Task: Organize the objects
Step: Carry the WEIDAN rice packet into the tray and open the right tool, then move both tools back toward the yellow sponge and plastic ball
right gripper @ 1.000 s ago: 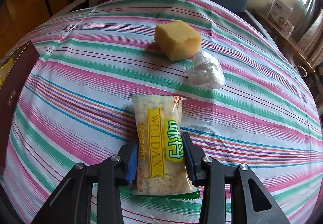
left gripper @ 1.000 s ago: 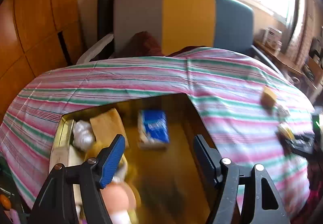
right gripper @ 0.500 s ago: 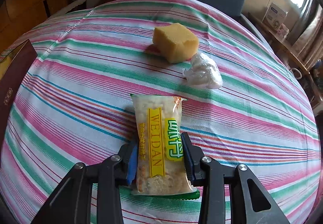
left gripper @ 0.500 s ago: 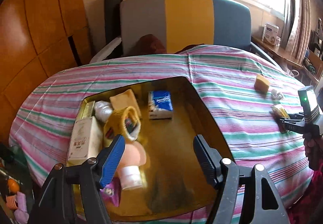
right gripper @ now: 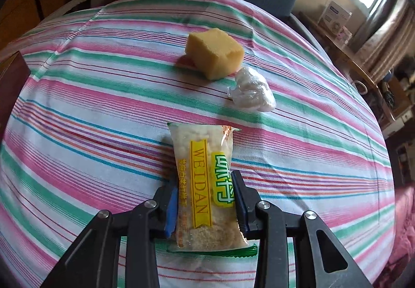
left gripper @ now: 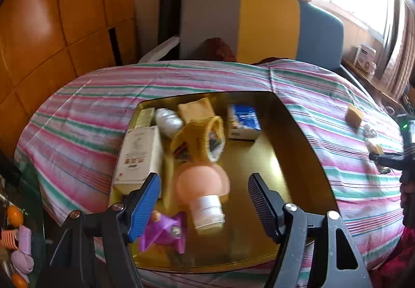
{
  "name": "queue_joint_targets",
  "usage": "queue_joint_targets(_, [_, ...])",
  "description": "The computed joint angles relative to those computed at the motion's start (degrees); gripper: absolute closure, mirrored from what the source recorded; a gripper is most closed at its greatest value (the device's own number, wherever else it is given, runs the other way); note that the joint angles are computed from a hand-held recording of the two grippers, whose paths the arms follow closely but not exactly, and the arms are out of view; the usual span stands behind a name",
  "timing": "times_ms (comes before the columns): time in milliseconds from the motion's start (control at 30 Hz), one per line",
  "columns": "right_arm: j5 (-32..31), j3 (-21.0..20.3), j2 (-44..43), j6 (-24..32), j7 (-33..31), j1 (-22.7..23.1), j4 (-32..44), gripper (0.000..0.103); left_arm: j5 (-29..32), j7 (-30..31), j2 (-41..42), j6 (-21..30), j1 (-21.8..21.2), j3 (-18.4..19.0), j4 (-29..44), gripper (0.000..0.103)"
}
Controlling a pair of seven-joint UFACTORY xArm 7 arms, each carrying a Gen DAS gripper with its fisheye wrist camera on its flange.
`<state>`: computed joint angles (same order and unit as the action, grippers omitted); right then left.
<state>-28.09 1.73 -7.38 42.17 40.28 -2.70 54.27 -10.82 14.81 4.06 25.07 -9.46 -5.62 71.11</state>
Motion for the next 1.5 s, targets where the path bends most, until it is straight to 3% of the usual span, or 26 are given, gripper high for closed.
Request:
queue_joint_targets(233, [8.0, 3.0, 1.9, -3.5, -3.9, 5.3, 9.0, 0.066, -1.8, -0.9, 1.0, 0.1, 1.8, 0.9, 0.4, 0.032])
queue_joint_targets(400, [14.3, 5.0, 11.6, -4.5, -9.1, 11.4, 22.5, 0.066, -3.2, -0.1, 1.2, 0.4, 2.7, 1.0, 0.2, 0.032])
queue_joint_targets(600, [14.8, 2.9, 26.3, 1.7, -8.5, 17.4, 40.9, 0.066, -5.2, 0.7, 2.0, 1.6, 3.7, 1.2, 0.6, 0.032])
queue_joint_targets(867, [15.7, -1.2, 41.1, 12.6, -6.5, 20.7, 60.6, 0.064, -6.3, 1.4, 3.0, 2.9, 4.5, 1.1, 1.6, 0.032])
queue_joint_targets(967, [15.6, -1.7, 40.4, 10.6, -6.1, 20.8, 58.8, 0.058, -6.2, 1.2, 3.2, 2.7, 4.5, 1.1, 1.7, 0.032])
queue_joint_targets(1200, [14.5, -1.5, 33.3, 2.6, -6.0, 20.3, 47.6, 0.057, -4.4, -0.1, 2.5, 1.8, 4.1, 1.1, 1.1, 0.032])
queue_joint_targets(1333, [12.9, -1.3, 28.4, -2.1, -5.0, 20.2, 40.6, 0.045, -3.7, 0.1, 1.6, 1.2, 3.7, 1.0, 0.5, 0.032])
queue_joint_targets(1500, [10.1, -1.1, 21.8, -6.3, -3.0, 19.6, 31.7, 0.042, -2.5, 0.1, 0.5, 0.7, 2.9, 0.8, -0.1, 0.032])
